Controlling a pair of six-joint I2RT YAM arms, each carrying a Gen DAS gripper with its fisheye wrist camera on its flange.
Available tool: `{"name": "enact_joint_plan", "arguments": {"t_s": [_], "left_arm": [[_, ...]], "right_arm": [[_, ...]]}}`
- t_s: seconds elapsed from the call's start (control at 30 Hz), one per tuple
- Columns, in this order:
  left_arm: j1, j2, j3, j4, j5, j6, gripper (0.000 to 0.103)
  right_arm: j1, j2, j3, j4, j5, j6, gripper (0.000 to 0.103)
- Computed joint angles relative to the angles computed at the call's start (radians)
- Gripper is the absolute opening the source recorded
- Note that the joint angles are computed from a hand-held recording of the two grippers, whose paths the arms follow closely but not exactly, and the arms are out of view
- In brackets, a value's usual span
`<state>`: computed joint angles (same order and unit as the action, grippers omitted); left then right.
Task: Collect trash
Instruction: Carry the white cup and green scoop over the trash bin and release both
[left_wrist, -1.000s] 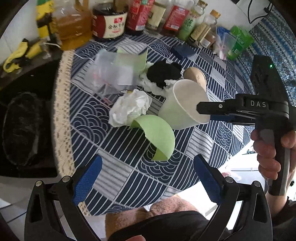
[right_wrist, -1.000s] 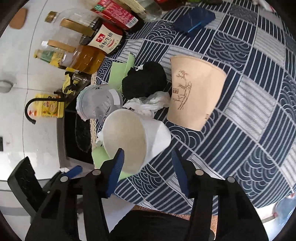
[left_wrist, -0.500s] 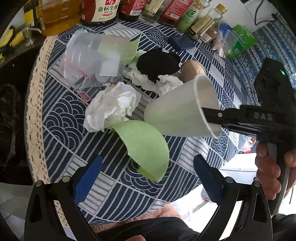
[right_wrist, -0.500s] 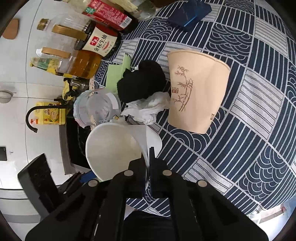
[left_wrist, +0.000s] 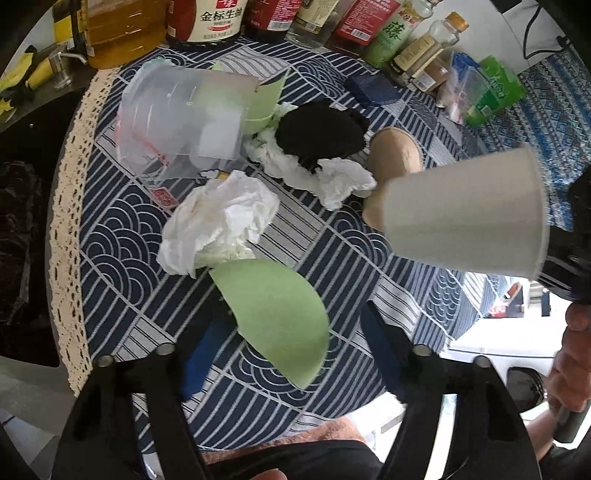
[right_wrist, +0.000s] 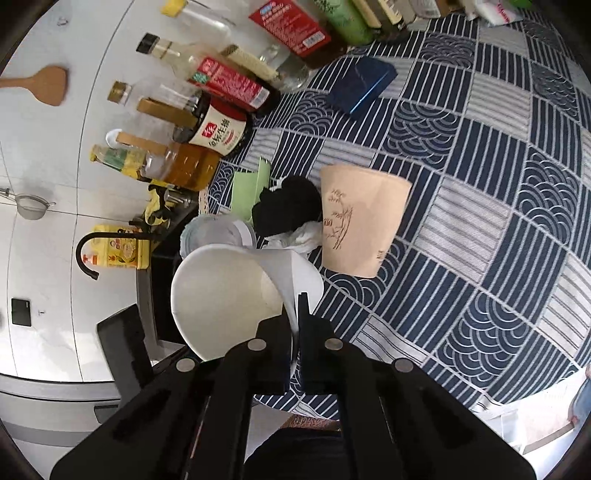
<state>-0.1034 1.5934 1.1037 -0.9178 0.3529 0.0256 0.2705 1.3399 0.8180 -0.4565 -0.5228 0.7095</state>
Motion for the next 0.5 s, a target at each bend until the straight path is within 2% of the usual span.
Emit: {"name": "enact_joint_plan", "arguments": {"t_s": [0.07,0.27,0.5], "left_arm": [[0.0,0.009,0.001,0.002,-0.011,-0.006,0.05],[0.045,-0.009,-0.023,0.006,0.008,0.003,0.02],[0.117,-0.034,-0.026,-0.021,0.055,0.047,0.018]], "right_arm": [[-0.014,-0.018,-0.006,-0.018,-0.008,-0.013,0.004],[-0.006,-0.023,-0.003,-0.04,-0.013,-0.022,0.004],[0.066,0.022,0.059,-0.053,0.016,-0.004,0.004]]}}
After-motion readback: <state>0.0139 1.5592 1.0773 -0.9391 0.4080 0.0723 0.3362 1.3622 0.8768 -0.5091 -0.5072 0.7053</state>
